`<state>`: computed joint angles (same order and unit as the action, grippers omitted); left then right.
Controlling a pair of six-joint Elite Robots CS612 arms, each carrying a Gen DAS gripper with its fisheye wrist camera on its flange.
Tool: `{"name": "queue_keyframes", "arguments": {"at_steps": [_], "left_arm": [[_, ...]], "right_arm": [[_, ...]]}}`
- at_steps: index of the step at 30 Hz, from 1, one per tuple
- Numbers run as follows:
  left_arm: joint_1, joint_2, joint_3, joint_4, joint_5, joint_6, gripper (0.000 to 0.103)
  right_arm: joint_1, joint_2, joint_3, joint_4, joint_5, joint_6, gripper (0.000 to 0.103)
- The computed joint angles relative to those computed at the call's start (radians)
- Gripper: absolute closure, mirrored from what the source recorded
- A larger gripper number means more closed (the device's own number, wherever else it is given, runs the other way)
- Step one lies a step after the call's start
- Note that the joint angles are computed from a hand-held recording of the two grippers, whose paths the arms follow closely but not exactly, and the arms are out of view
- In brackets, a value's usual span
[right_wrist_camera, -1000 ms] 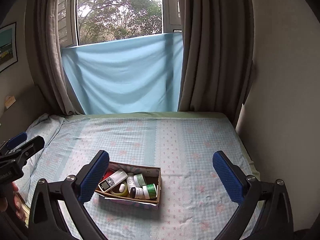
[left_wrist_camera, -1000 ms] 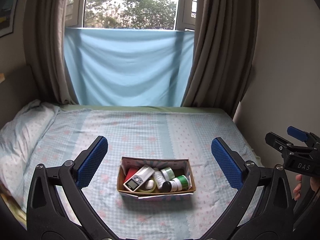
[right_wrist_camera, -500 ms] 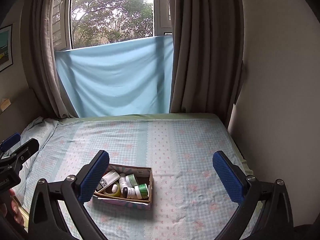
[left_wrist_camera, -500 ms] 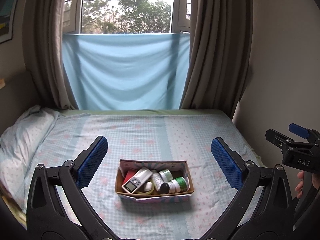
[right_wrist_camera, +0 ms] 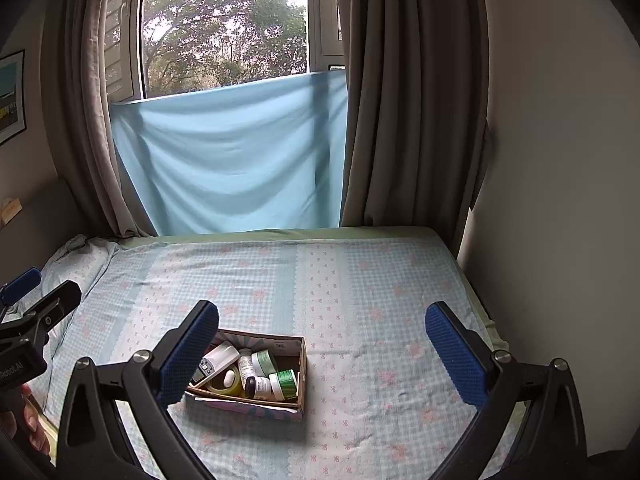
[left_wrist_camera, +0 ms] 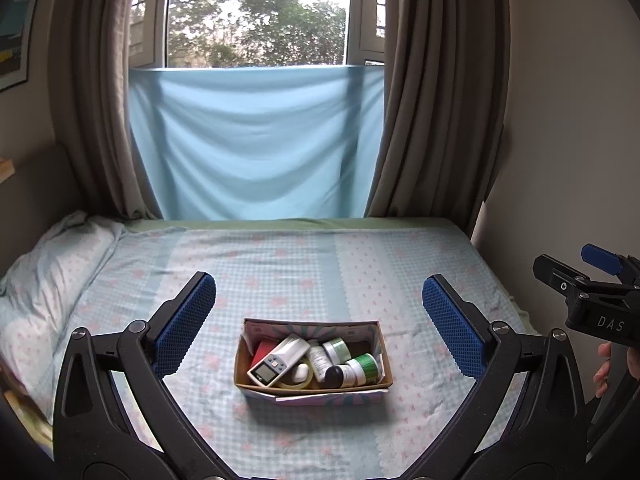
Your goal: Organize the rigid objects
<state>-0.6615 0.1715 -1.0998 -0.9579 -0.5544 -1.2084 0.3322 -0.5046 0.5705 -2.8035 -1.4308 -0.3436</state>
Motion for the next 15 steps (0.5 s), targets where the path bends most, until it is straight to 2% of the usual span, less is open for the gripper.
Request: {"name": "queue_keyframes", "arguments": {"at_steps": [15], "left_arm": [[0.007,0.004,-0.002,-0.022,-0.013,0.001,0.000]], "right_arm": [[0.000,0.017,-0.034,0.023,0.000,-0.003,0.000]]}}
